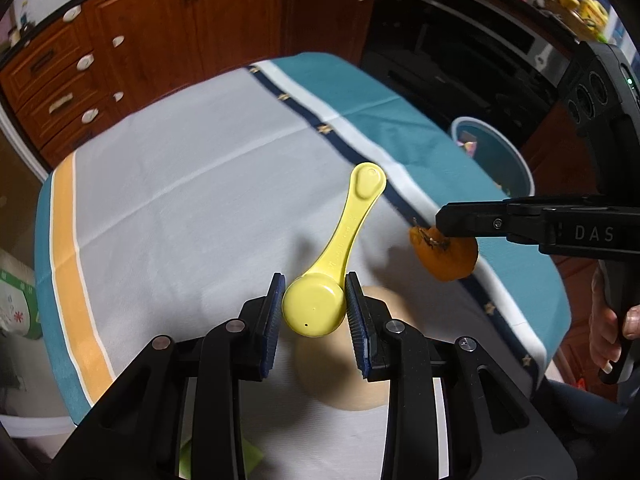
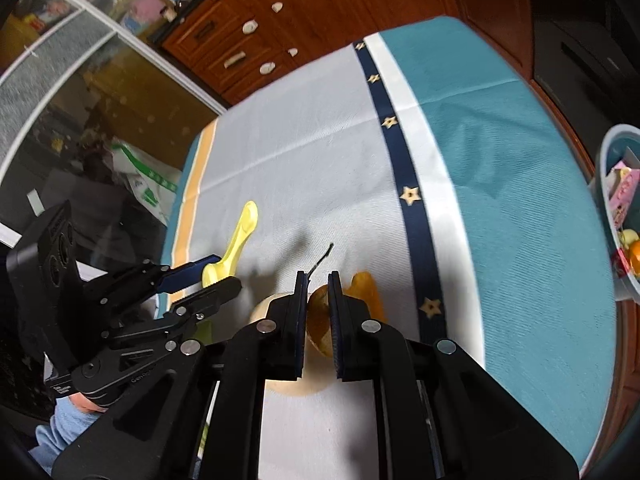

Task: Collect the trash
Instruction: 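Grasp the yellow plastic spoon with the left gripper while the right grasps the orange peel, then carry the spoon and orange peel over the teal bin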

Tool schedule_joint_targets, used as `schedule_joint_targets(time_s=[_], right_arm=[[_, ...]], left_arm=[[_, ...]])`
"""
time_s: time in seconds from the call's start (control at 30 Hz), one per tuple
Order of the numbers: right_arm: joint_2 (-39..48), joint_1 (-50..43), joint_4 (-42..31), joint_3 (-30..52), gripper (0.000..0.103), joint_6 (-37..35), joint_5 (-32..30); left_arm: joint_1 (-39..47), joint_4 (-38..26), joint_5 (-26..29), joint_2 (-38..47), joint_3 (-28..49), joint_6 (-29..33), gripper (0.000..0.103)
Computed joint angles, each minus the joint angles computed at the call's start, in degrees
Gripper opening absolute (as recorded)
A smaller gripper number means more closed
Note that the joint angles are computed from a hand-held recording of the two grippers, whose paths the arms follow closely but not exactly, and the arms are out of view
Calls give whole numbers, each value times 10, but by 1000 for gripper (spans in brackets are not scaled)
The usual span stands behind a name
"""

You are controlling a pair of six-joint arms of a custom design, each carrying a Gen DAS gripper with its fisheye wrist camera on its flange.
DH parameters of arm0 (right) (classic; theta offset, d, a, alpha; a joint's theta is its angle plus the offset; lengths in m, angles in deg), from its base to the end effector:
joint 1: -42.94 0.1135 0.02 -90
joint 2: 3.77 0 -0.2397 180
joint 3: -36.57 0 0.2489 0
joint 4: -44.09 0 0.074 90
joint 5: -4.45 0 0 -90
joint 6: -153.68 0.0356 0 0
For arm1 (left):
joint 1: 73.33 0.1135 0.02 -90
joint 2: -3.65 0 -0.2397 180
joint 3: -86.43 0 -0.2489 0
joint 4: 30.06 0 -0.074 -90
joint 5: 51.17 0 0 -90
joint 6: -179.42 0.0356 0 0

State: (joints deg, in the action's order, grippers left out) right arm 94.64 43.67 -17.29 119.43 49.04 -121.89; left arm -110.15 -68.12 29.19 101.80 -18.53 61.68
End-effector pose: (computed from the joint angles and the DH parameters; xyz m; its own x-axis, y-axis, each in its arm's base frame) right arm 0.3178 0.0251 0.1839 -0.9059 -0.2151 -0.3647 -0.3858 0.7745 0.5013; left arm 0.2722 -0.1963 0.1575 -0.8656 0.0748 -0.4951 0.1393 0.9857 -0.0946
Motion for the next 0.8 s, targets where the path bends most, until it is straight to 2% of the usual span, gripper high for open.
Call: schedule_joint_targets(time_s=[0.3,0.8], right_arm=[[-21,-85,-68,20,10,-64,-57],[32,-196,-160,100,10,-144,-101]], left_arm=[[-54,-61,-15,70,125,-6,31],[-84,-118,5,203,306,-10,31]])
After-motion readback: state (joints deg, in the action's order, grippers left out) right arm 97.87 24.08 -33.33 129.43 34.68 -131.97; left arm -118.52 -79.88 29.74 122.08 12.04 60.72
